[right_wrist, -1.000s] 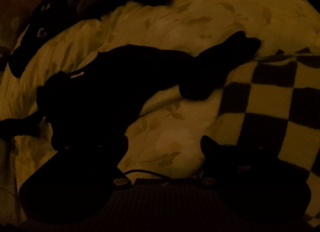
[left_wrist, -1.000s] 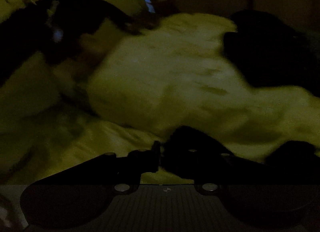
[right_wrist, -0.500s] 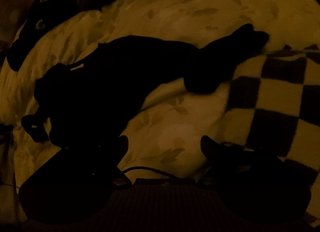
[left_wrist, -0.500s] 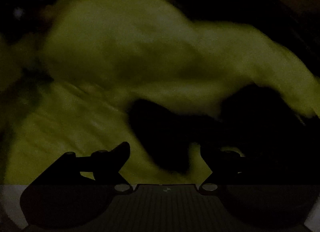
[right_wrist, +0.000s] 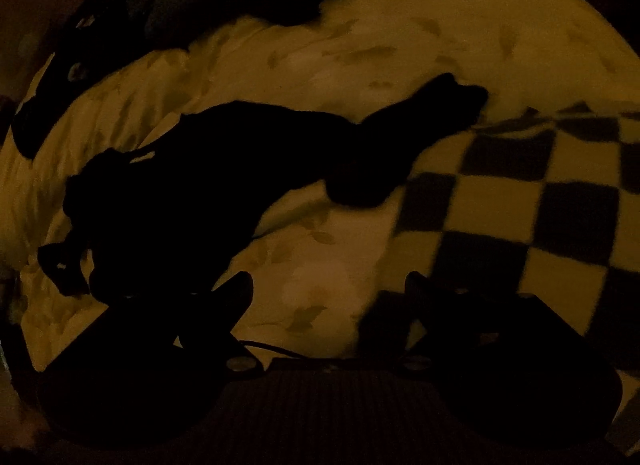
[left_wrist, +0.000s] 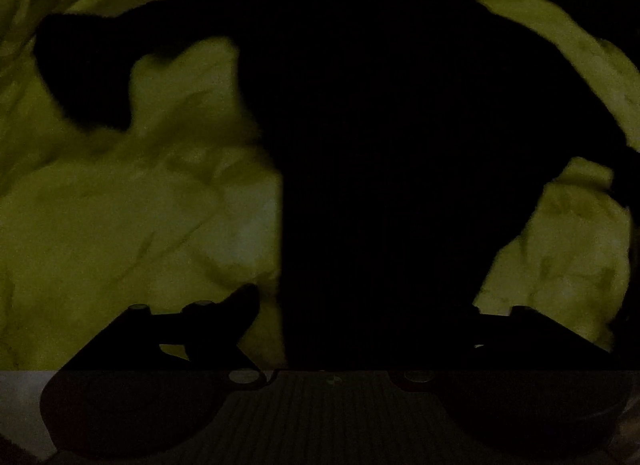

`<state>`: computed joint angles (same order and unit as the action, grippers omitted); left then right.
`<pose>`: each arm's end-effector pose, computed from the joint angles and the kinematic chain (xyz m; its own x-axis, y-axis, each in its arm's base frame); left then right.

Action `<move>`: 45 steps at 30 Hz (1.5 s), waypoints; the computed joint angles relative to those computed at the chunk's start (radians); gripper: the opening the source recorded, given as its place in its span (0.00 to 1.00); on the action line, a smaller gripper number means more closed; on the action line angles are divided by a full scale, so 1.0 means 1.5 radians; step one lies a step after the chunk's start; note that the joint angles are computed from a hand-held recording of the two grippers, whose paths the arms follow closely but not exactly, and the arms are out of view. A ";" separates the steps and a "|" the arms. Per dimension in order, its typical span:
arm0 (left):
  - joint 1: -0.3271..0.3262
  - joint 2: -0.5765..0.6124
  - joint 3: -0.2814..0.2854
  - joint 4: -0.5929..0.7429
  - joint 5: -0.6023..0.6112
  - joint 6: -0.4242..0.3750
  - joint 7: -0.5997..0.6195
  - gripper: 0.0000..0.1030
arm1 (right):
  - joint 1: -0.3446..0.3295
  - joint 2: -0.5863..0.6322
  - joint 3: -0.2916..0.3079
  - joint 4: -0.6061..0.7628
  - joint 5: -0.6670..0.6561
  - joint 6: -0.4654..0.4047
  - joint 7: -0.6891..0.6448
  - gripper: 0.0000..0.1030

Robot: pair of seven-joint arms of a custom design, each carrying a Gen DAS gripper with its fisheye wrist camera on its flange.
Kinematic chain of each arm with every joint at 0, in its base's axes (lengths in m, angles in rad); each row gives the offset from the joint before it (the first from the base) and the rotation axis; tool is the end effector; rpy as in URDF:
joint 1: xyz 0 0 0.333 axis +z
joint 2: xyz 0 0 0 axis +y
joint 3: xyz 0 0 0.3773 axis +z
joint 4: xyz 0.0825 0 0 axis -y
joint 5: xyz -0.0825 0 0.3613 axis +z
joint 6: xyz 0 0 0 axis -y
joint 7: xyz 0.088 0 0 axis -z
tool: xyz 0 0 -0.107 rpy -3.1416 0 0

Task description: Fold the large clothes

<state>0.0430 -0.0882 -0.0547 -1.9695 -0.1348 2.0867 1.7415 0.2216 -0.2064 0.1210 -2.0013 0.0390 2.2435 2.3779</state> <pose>0.5262 -0.0140 0.5978 -0.1369 -0.9867 0.0874 -0.9691 0.1152 -0.2179 0.4685 0.1755 0.6603 -0.3922 -0.8619 -0.3215 -0.8259 0.4838 -0.2894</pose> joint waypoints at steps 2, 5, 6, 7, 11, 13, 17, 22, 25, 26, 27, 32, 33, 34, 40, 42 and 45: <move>-0.002 0.005 -0.001 0.018 -0.007 -0.035 0.002 0.79 | -0.001 -0.011 0.000 -0.009 0.001 -0.002 0.004 0.83; 0.005 -0.007 0.015 0.053 -0.078 -0.072 0.029 0.58 | -0.004 -0.028 0.002 -0.021 -0.003 -0.001 0.004 0.83; 0.009 -0.015 0.024 0.071 -0.115 -0.091 0.041 0.58 | -0.006 -0.034 0.003 -0.025 -0.005 0.003 0.003 0.83; 0.014 -0.020 0.031 0.091 -0.138 -0.106 0.051 0.57 | -0.008 -0.039 0.004 -0.029 -0.008 0.007 0.005 0.83; 0.046 -0.011 0.065 0.203 -0.243 -0.127 0.049 0.52 | -0.018 -0.052 0.007 -0.046 -0.007 0.029 0.015 0.83; 0.072 0.006 0.079 0.263 -0.278 -0.088 0.012 0.46 | -0.021 -0.053 0.009 -0.051 -0.004 0.037 0.022 0.83; 0.105 0.066 0.067 0.362 -0.239 0.031 -0.038 0.46 | -0.016 -0.043 0.009 -0.049 0.012 0.048 0.012 0.83; 0.126 0.119 0.030 0.395 -0.148 -0.035 -0.055 0.91 | 0.001 -0.014 0.007 -0.020 0.026 0.052 -0.033 0.83; 0.110 0.104 0.010 0.312 -0.116 -0.075 -0.053 1.00 | 0.010 -0.001 0.006 -0.009 0.028 0.050 -0.058 0.84; 0.106 0.093 0.007 0.273 -0.114 -0.085 -0.057 1.00 | 0.013 0.002 0.005 -0.009 0.032 0.050 -0.063 0.84; 0.102 0.094 0.006 0.250 -0.119 -0.091 -0.062 1.00 | 0.015 0.006 0.004 -0.008 0.037 0.048 -0.065 0.84; 0.070 0.128 -0.014 0.213 -0.084 -0.135 -0.100 1.00 | 0.022 0.026 0.002 0.009 0.046 0.021 -0.060 0.84; 0.064 0.129 -0.019 0.201 -0.082 -0.118 -0.101 1.00 | 0.023 0.030 0.001 0.014 0.045 0.017 -0.061 0.84; 0.059 0.130 -0.022 0.192 -0.088 -0.100 -0.105 1.00 | 0.024 0.034 0.000 0.020 0.043 0.011 -0.062 0.84; 0.022 0.164 -0.031 0.182 0.006 -0.029 -0.166 1.00 | 0.030 0.042 -0.004 0.030 0.045 -0.007 -0.064 0.84; 0.023 0.157 -0.034 0.166 0.007 -0.008 -0.167 0.92 | 0.032 0.043 -0.005 0.030 0.049 -0.012 -0.069 0.84; 0.040 0.126 -0.031 0.136 -0.066 0.014 -0.161 0.47 | 0.034 0.040 -0.006 0.027 0.054 -0.012 -0.078 0.84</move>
<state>0.1032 0.1001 -0.1016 -1.7651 -0.2345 2.1082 1.5008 0.2732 -0.1472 0.1119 -1.9615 0.1206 2.2255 2.2606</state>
